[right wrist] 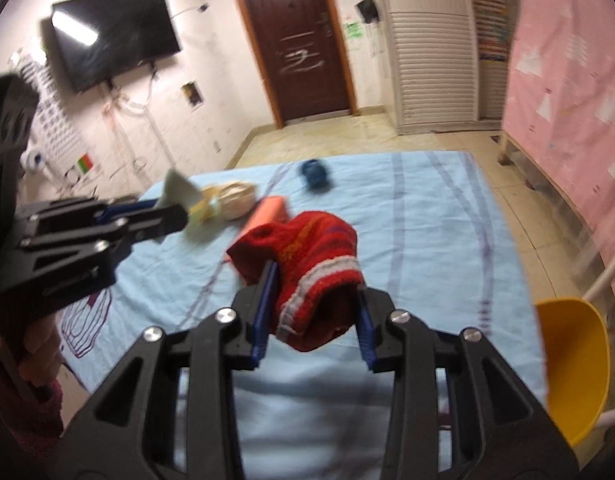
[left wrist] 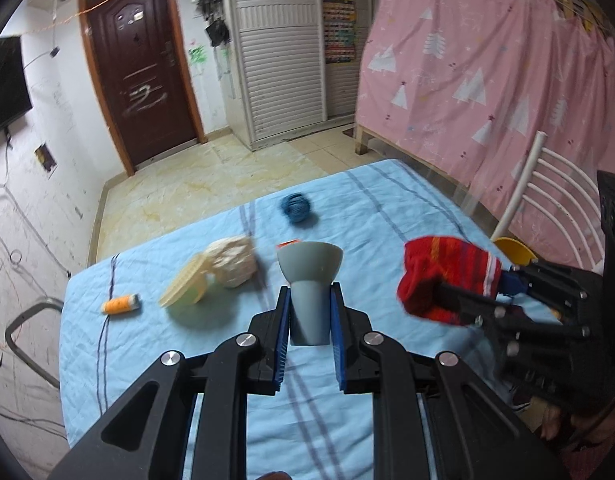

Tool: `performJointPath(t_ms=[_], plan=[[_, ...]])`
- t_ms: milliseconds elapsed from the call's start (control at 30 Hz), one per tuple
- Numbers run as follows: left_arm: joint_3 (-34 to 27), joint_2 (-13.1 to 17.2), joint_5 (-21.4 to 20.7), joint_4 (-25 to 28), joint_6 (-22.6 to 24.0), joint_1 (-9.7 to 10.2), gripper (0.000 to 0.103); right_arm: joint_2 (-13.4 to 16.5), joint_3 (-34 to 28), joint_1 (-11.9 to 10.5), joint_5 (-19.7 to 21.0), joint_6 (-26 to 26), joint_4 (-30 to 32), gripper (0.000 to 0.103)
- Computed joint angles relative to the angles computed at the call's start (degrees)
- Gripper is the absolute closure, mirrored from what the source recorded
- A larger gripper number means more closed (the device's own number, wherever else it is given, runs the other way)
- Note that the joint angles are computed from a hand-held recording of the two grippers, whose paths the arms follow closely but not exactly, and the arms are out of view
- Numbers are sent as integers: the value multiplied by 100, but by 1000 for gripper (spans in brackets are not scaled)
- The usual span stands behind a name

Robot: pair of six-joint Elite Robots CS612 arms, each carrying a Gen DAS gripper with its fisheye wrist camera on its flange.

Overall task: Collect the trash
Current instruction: 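Carry the grey cup and red hat to the yellow bin and open both tools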

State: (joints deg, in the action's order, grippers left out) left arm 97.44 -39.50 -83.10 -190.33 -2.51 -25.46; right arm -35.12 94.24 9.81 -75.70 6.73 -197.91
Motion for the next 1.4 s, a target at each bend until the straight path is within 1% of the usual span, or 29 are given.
performJointPath(t_ms=[67, 167, 400, 700, 800, 933, 1033, 1200, 1367, 1400], plan=[[-19, -4, 14, 9, 61, -79, 93, -30, 129, -134, -18, 196, -190, 69], [-62, -2, 9, 34, 160, -218, 93, -66, 300, -270, -87, 412, -412, 69], [-219, 58, -35, 166, 411, -543, 93, -123, 666, -633, -364, 813, -848, 69], [-477, 177, -105, 453, 683, -892, 93, -98, 946, -1014, -711, 1157, -1040, 69], [-592, 232, -132, 595, 751, -980, 93, -70, 962, -1091, -830, 1211, -984, 69], [-732, 298, -173, 768, 815, -1074, 93, -23, 1001, -1224, -847, 1319, -976, 69], [-846, 354, -210, 922, 867, -1137, 93, 23, 1014, -1325, -780, 1373, -974, 69], [-1009, 446, -257, 1134, 951, -1230, 93, 75, 1012, -1416, -749, 1437, -941, 69], [-1201, 543, -394, 1376, 1022, -1298, 93, 121, 1021, -1495, -678, 1503, -956, 69], [-1260, 570, -477, 1453, 1015, -1303, 93, 126, 1025, -1504, -678, 1518, -962, 69]])
